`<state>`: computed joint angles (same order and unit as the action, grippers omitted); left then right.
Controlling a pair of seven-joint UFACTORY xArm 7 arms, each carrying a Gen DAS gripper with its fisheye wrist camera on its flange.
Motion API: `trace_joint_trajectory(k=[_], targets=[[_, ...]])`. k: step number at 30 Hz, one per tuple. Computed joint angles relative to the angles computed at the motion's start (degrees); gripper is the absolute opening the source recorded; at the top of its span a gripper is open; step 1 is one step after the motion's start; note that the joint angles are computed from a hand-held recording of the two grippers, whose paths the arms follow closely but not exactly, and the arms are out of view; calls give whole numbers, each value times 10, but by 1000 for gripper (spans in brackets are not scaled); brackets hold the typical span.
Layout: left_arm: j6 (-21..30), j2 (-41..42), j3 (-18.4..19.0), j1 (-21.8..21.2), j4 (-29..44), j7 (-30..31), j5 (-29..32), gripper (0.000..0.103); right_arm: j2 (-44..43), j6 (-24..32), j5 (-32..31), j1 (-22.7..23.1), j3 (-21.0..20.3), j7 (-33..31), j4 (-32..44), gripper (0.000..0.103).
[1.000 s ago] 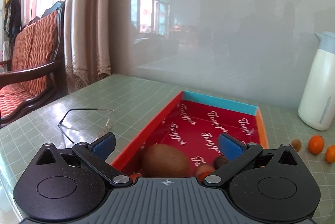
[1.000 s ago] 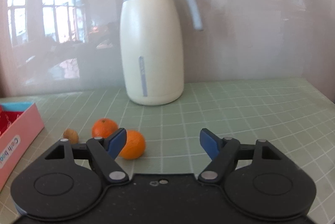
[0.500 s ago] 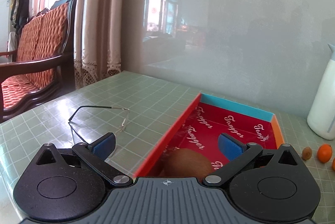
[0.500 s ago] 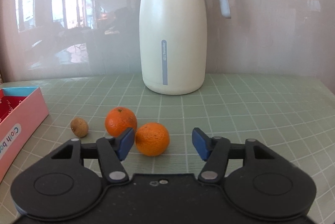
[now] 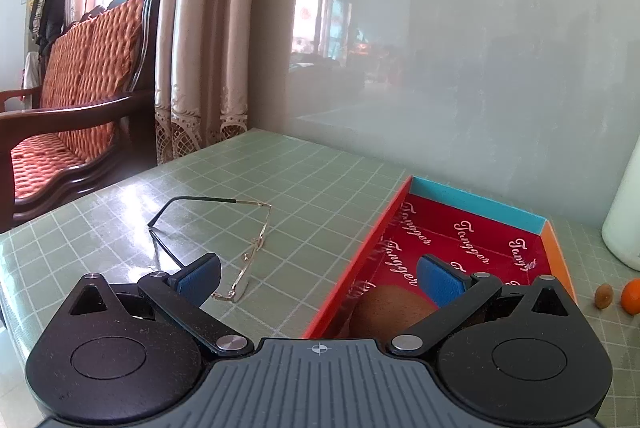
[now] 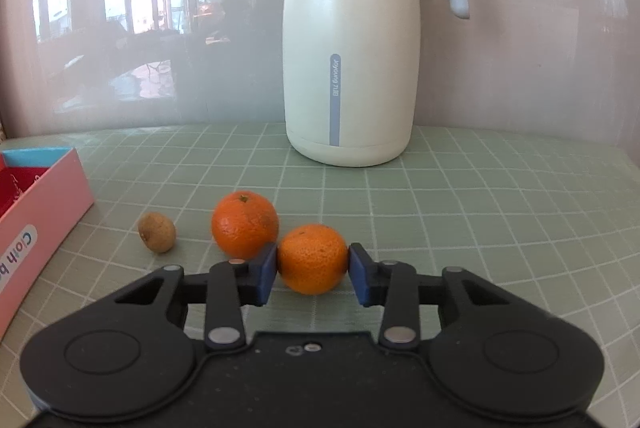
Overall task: Organize fruits
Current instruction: 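Carry the mandarin with the right tool into the box and release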
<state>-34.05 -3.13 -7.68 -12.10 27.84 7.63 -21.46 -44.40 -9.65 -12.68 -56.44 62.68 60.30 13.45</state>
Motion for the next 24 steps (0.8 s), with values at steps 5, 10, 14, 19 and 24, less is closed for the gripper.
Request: trace_joint_trajectory(k=[5,10,14,19,24], targets=[[-5,-4,-1,1,-5,0,-1,103,0,7,1,21,-16,0,-1,37],[-6,-6,0,4,-9,12,-8,103,-15,22,0,50,-29,7,7,37],[-7,-11,4,10,-14,10,-6,103,-18,26,-5,65,-29,18,19,37],[-13,-13,13,23,-22,4,9,103,-17,18,-8,58,-1,33,46,37],[-5,-12,23,38,-20,-5,26,103,-16,6,-8,38,34,43,76,37]])
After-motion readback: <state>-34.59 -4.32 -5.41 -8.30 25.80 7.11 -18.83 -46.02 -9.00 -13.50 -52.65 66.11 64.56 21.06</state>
